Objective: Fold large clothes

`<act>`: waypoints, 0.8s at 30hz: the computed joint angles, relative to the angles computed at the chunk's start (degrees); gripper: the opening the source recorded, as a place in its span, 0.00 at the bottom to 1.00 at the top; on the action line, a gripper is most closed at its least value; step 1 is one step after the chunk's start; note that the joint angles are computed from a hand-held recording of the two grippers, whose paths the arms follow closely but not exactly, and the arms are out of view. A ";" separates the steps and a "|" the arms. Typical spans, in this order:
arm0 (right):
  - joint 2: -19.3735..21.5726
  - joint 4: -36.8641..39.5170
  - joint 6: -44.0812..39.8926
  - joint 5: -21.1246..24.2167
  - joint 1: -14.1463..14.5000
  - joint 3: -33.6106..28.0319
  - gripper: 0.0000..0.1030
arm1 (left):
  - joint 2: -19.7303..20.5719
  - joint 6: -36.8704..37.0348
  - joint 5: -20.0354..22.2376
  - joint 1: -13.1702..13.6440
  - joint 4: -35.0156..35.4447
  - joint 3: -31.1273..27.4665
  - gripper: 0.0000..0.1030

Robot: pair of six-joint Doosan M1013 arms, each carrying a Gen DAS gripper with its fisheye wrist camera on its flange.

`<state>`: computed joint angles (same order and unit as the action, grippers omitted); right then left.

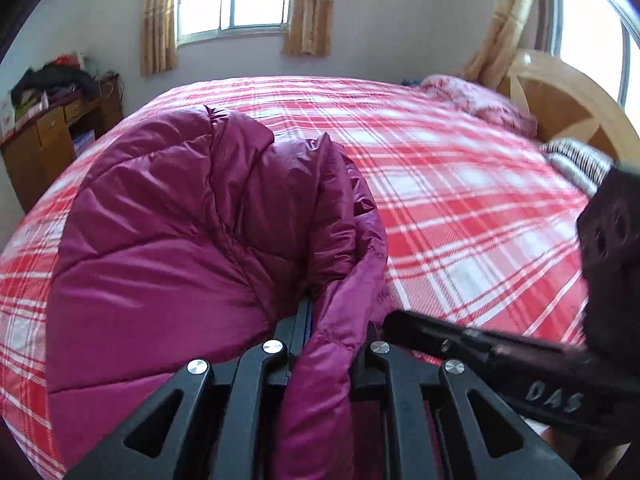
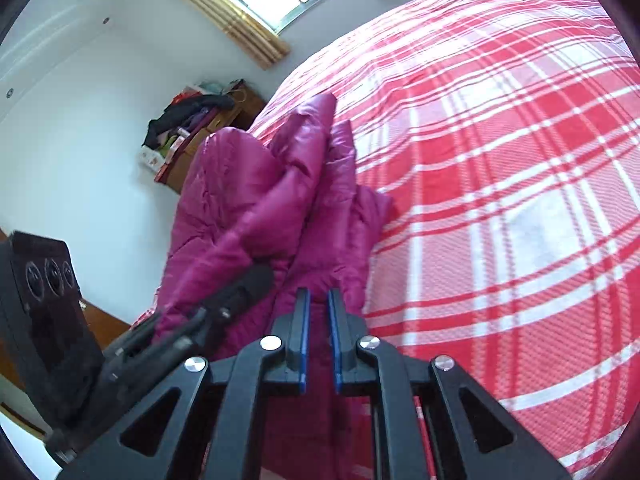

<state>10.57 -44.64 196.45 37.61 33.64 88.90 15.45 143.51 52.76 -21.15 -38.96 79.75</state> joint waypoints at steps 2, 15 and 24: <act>-0.34 -2.37 3.25 0.78 0.42 0.77 0.14 | -0.94 3.37 -3.64 -0.93 -0.03 2.41 0.11; 0.51 12.95 -22.32 -1.91 -5.54 -3.45 0.53 | -1.16 8.45 -5.95 -0.73 -3.18 4.43 0.11; 2.41 16.99 -24.91 0.54 -5.98 -3.04 0.20 | -1.68 16.88 12.05 4.41 -3.97 -0.19 0.18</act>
